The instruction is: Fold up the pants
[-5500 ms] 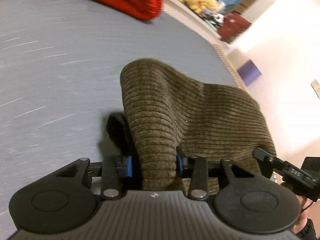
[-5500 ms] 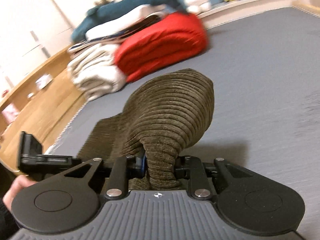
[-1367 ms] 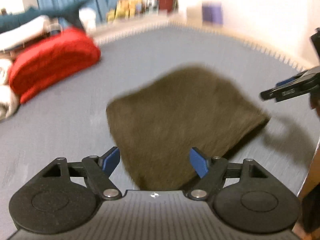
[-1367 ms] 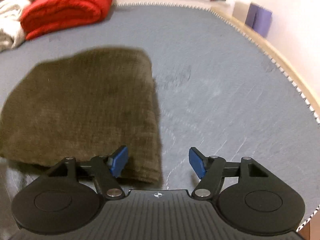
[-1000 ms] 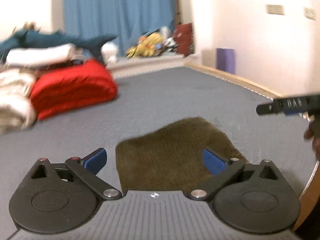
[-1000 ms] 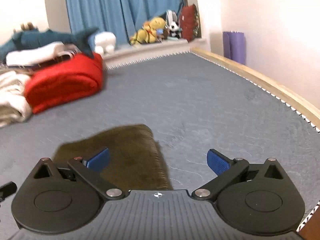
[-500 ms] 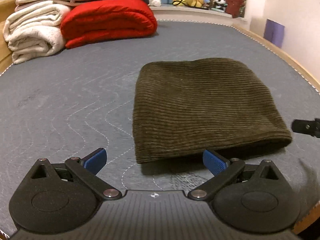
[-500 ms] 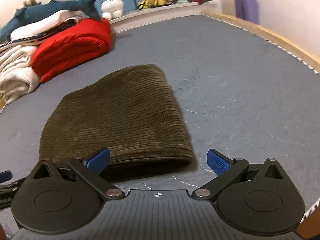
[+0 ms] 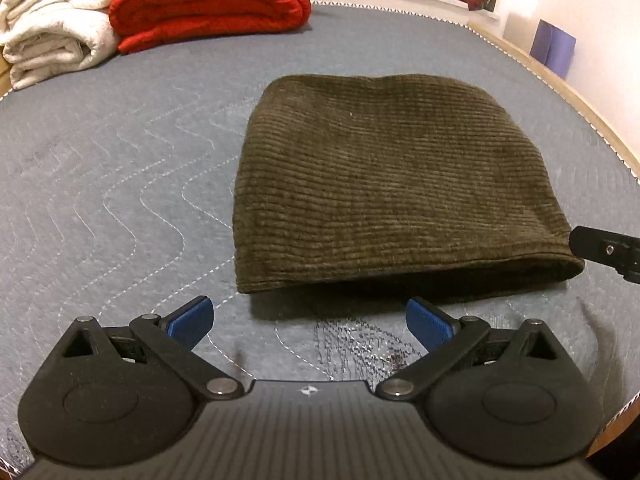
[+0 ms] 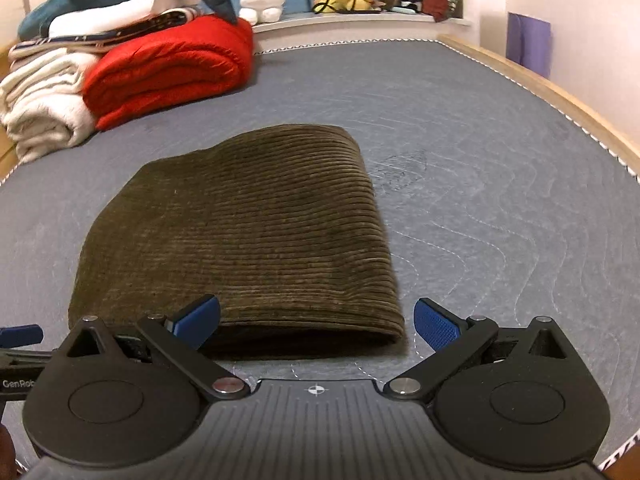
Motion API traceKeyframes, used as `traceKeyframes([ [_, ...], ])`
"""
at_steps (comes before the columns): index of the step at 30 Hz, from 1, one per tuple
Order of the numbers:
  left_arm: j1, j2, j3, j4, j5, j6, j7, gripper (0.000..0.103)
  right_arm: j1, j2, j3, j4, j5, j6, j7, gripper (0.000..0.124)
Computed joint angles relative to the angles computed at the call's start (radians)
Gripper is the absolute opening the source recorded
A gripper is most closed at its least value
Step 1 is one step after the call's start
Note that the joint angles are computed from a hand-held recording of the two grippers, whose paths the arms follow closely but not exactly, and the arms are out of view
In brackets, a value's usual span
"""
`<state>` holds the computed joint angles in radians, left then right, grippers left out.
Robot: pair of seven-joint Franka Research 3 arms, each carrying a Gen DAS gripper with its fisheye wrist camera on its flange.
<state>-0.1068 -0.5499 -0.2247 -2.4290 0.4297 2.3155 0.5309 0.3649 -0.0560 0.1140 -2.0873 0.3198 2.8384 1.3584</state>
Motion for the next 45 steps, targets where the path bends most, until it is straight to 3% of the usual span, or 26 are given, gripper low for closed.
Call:
traceKeyframes([
  [45, -0.003, -0.021, -0.006, -0.015, 0.014, 0.039, 0.011, 0.103, 0.003, -0.013, 0.002, -0.014, -0.016, -0.008, -0.007, 0.102],
])
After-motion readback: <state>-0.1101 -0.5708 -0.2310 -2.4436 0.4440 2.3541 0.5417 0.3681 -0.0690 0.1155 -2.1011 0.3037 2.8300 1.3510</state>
